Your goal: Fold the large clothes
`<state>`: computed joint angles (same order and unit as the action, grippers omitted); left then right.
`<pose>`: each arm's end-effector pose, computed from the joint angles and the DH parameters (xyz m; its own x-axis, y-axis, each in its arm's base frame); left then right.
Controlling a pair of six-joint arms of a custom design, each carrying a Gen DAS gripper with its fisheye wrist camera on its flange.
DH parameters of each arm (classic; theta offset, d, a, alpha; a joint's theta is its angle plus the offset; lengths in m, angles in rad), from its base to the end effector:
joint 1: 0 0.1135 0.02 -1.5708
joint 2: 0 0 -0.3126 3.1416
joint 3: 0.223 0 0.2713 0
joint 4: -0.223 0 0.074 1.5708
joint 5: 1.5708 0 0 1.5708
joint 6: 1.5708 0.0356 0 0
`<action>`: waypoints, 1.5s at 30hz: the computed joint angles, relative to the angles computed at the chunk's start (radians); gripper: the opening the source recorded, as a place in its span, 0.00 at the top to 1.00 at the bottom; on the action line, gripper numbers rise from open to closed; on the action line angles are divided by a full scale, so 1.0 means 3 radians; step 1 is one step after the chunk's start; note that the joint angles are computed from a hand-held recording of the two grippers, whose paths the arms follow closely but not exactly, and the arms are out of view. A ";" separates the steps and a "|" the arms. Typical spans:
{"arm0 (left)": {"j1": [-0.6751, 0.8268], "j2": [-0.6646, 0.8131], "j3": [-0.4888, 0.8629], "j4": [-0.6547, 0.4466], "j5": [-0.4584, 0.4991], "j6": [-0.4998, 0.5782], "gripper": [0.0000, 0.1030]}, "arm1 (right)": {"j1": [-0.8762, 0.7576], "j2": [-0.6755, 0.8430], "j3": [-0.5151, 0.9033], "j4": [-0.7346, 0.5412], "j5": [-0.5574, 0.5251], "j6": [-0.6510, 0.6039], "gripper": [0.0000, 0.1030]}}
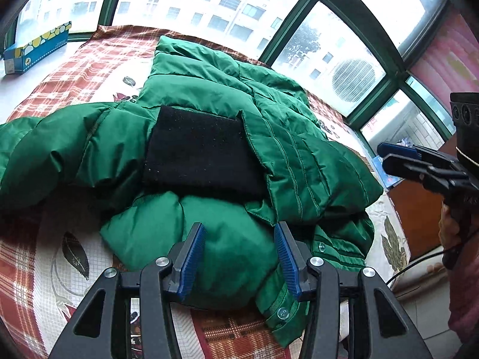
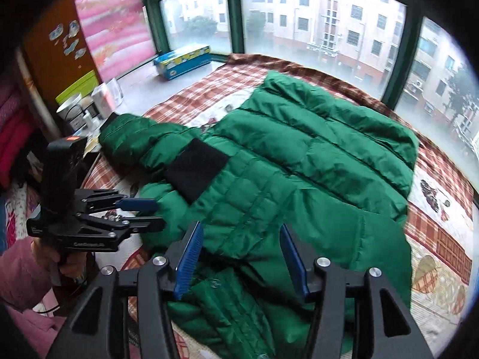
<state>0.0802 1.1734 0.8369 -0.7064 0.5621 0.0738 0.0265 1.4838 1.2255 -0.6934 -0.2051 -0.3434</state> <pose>0.2218 -0.0012 0.2811 -0.8440 -0.0052 -0.5363 0.2628 0.8677 -0.4220 0.3268 0.0159 0.3267 -0.7181 -0.3488 -0.6023 -0.4098 0.9113 -0.0392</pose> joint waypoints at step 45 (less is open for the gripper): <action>0.2769 0.2093 0.1876 -0.0291 -0.0164 -0.0558 0.28 | -0.0229 0.0743 -0.0119 0.0240 0.0772 -0.0028 0.42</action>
